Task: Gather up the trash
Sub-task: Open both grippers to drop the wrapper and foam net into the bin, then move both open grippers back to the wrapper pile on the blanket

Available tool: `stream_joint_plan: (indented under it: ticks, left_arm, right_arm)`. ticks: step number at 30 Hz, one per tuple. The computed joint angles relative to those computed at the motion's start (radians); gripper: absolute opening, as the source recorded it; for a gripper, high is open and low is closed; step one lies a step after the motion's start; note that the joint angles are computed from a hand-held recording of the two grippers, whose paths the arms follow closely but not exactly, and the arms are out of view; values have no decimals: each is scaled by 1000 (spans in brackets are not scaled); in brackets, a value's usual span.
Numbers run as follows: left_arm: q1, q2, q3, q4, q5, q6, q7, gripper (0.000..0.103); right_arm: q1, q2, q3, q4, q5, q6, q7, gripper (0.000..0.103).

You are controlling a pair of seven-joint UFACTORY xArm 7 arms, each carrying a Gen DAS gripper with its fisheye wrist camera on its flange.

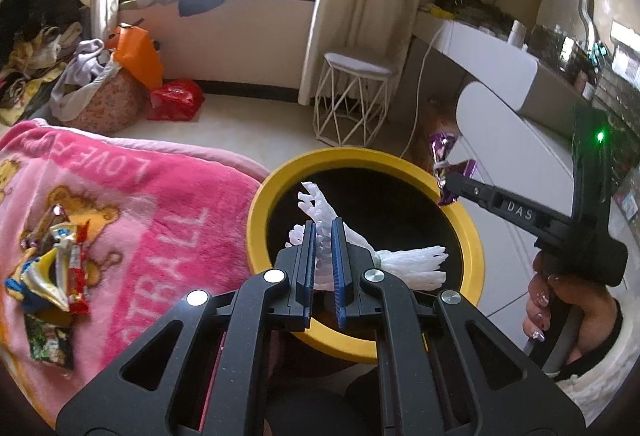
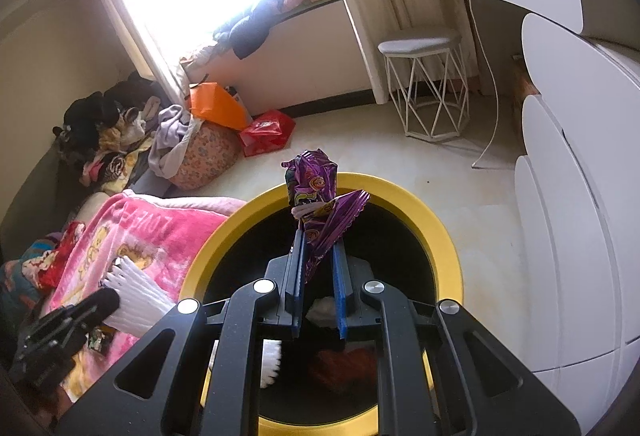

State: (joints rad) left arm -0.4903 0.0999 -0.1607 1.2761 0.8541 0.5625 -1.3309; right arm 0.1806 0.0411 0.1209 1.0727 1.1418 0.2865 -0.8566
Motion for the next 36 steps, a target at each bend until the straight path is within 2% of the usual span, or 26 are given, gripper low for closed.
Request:
stream_joint_plan:
  ticks: [16, 18, 20, 22, 23, 25, 29, 36]
  left_arm:
    - [-34, 97, 45, 61, -62, -41, 66, 6]
    - [-36, 98, 52, 57, -63, -55, 56, 17]
    - [-39, 93, 59, 48, -53, -67, 36, 46]
    - [-41, 80, 65, 33, -28, -83, 4, 56]
    - [-41, 74, 66, 28, -19, -82, -11, 69]
    - [-39, 57, 67, 14, 4, -77, -55, 86]
    - [-23, 12, 53, -26, 48, -53, -133, 92]
    - [25, -61, 8, -86, 93, -15, -215, 92]
  right_arm:
    - [-18, 38, 10, 16, -87, 34, 57, 13]
    - [-20, 42, 10, 18, -114, 39, 79, 17]
    - [-23, 44, 12, 18, -127, 38, 93, 29]
    - [-25, 43, 14, 16, -134, 33, 99, 33]
    - [-25, 42, 15, 15, -140, 30, 106, 40]
    - [-24, 38, 18, 10, -142, 20, 112, 49]
    - [-18, 25, 21, -3, -130, 14, 106, 58]
    - [11, -9, 20, -20, -90, 12, 57, 65]
